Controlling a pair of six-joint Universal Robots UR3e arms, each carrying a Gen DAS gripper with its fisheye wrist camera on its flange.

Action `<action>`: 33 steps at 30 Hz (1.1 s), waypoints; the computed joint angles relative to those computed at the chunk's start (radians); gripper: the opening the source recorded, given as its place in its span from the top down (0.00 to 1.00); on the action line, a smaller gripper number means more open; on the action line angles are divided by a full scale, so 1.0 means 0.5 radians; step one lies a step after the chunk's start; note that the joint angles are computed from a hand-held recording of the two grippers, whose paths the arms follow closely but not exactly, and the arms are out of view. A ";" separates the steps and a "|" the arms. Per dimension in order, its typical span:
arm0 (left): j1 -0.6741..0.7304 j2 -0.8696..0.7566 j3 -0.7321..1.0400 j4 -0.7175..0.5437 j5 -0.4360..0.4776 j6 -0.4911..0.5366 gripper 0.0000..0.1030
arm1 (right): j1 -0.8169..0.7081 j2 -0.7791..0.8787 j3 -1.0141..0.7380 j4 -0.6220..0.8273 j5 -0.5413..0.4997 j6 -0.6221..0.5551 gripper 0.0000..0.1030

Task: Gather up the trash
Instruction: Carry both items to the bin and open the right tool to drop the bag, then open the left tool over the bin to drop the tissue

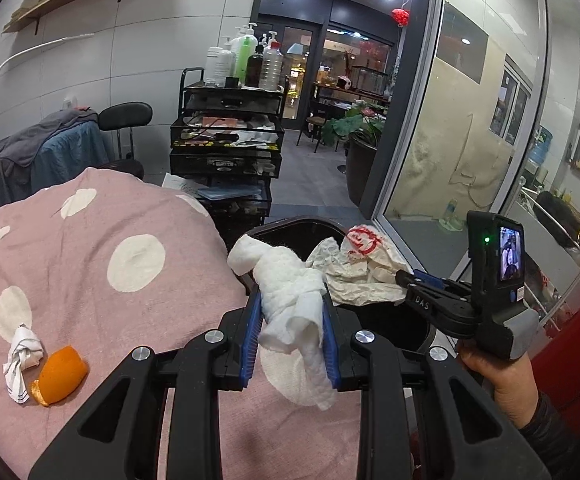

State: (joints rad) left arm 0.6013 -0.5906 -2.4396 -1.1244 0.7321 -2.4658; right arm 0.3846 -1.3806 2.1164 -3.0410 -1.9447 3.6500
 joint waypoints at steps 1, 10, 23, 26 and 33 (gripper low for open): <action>-0.048 -0.044 -0.010 0.084 0.025 -0.045 0.74 | -0.008 0.011 0.009 -0.013 0.023 0.006 0.61; -0.522 -0.684 0.050 0.824 0.254 -0.426 0.74 | -0.026 -0.051 0.171 -0.209 0.112 0.069 0.28; -1.263 -1.573 0.481 1.344 0.642 -0.745 0.74 | -0.128 -0.403 0.348 -0.197 0.002 0.141 0.22; -1.401 -1.730 0.583 1.384 0.756 -0.764 0.74 | -0.168 -0.480 0.391 -0.167 -0.005 0.147 0.22; -1.604 -1.984 0.767 1.372 0.999 -0.774 0.67 | -0.262 -0.610 0.484 -0.111 0.012 0.150 0.21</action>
